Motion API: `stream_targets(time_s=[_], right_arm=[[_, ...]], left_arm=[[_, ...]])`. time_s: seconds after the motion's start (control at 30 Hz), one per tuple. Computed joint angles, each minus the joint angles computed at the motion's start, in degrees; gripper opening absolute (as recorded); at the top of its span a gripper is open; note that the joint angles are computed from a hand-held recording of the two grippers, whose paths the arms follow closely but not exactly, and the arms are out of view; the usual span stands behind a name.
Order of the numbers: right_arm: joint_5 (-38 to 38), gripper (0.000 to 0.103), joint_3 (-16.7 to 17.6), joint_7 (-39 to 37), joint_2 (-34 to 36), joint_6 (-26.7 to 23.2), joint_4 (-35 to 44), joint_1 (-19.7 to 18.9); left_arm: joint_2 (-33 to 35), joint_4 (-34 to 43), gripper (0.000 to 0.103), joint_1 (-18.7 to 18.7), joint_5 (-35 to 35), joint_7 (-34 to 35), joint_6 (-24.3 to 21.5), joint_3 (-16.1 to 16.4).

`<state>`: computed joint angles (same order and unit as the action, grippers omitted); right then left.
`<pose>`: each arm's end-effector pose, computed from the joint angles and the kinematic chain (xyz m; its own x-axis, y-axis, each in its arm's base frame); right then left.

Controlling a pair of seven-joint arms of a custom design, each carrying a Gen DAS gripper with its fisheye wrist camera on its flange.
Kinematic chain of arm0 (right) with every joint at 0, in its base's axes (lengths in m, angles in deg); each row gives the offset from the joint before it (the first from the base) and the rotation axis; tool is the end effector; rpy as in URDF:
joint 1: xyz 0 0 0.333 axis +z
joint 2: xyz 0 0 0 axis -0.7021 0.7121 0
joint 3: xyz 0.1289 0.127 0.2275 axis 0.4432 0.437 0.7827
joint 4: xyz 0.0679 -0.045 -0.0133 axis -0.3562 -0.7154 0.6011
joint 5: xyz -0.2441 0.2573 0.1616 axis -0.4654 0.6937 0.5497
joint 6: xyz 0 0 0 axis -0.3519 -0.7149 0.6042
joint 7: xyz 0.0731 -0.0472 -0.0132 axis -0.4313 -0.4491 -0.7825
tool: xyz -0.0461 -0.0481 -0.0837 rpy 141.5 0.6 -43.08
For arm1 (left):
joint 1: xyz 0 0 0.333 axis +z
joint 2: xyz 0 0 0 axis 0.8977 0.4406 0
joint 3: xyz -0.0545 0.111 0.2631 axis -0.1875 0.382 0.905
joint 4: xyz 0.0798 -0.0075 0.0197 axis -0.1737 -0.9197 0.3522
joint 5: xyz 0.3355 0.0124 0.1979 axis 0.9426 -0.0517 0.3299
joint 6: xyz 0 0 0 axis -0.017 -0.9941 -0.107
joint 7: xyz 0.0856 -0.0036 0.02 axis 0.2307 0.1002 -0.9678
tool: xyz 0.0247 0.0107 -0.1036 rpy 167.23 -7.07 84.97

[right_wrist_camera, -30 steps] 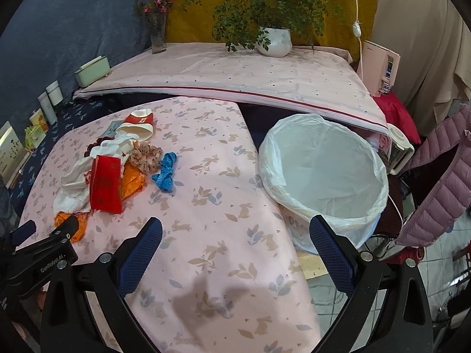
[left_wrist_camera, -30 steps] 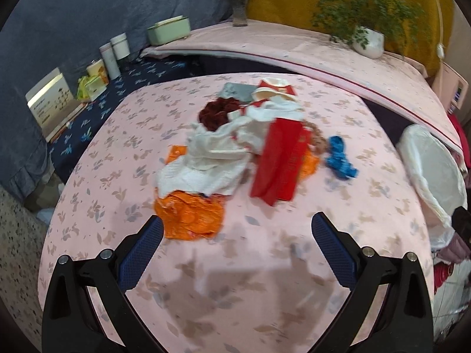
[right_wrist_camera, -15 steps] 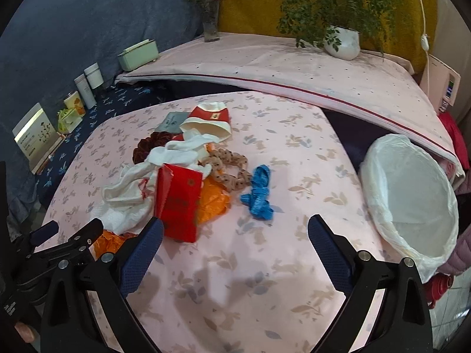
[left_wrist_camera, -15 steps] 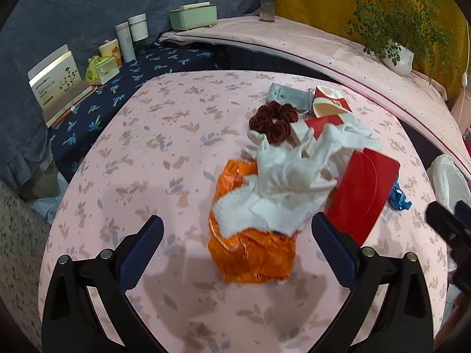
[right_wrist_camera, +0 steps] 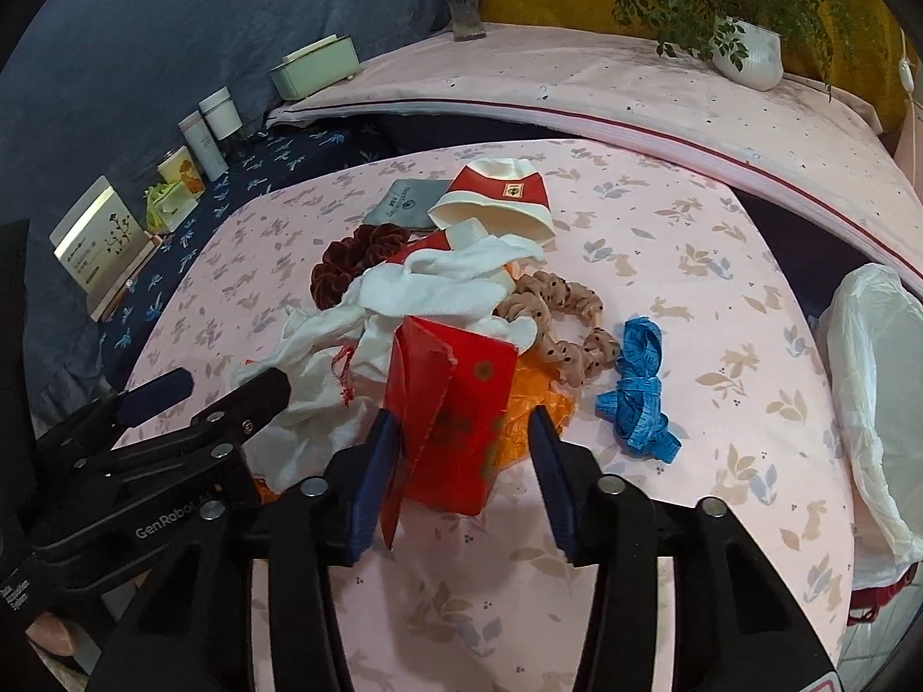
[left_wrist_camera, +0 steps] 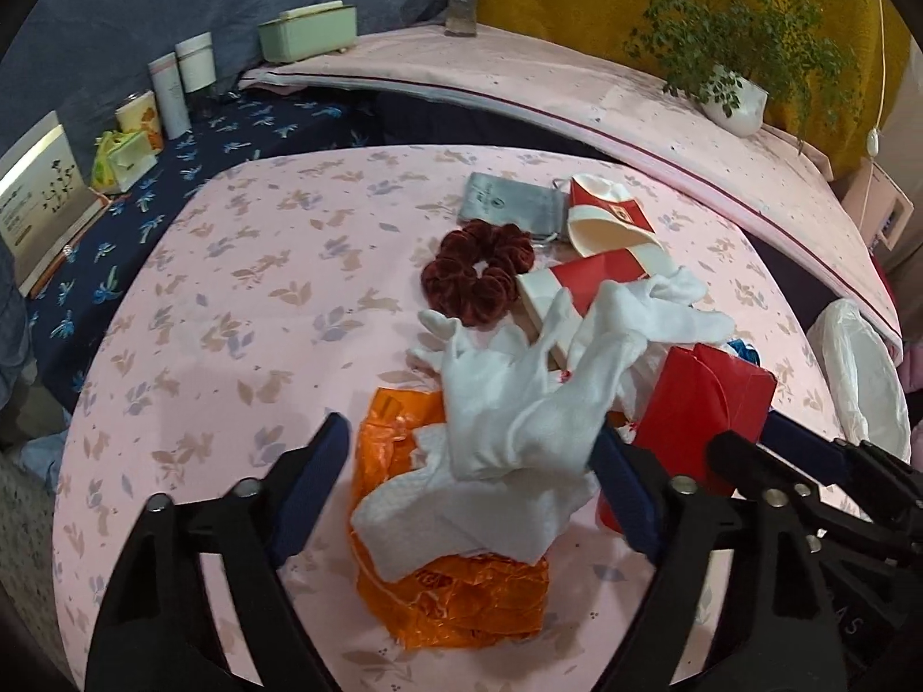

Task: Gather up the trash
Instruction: 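Reach the right tool to the red paper box and grasp it, then carry the red box with the right tool into the bin and release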

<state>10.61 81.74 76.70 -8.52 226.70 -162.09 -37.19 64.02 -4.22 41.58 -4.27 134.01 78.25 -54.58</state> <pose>0.6659 0.1457 0.3036 0.1003 -0.9764 -0.1915 -0.8278 0.0249 -0.5605 0.6734 -0.2841 0.3019 -0.0343 -0.9961 0.0818 -0.8006 -0.0216 -0.5988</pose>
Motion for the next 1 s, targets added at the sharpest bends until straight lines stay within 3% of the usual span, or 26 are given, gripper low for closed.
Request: stream_targets(time_s=[0.1,0.13,0.27,0.63,0.8,0.93,1.0], right_arm=[[1.15,0.012,2.40,-3.00,0.54,-0.36,0.29,-1.82],[1.32,0.011,2.53,-3.57,0.40,0.00,0.02,-1.84],[3.48,0.002,4.74,-6.88,-0.89,1.49,-1.77,-3.71],[9.89,0.001,7.96,-12.71,-8.78,7.38,-10.05,-7.91],[13.27,0.001,9.26,-14.79,-12.94,10.34,-13.73,-10.92],[13.53,0.001,7.27,-14.04,-15.75,12.75,-16.74,-11.26],[14.22,0.001,7.88,-14.22,-16.93,13.60,-18.16,-13.07]], left_arm=[[1.06,1.27,0.047,2.90,-3.43,4.28,-0.84,-3.88],[1.22,1.39,0.035,3.84,-4.85,5.84,-0.93,-5.17],[0.02,0.00,0.013,2.29,-5.47,5.81,0.24,-3.62],[-5.64,-4.62,0.011,-1.43,-2.98,1.36,3.84,-0.97],[-6.12,-2.80,0.012,-2.80,-1.39,0.67,4.52,-1.35],[-4.44,1.31,0.012,-3.32,-1.64,2.42,3.70,-3.16],[-3.01,4.16,0.012,-4.21,-1.71,3.45,2.81,-3.74]])
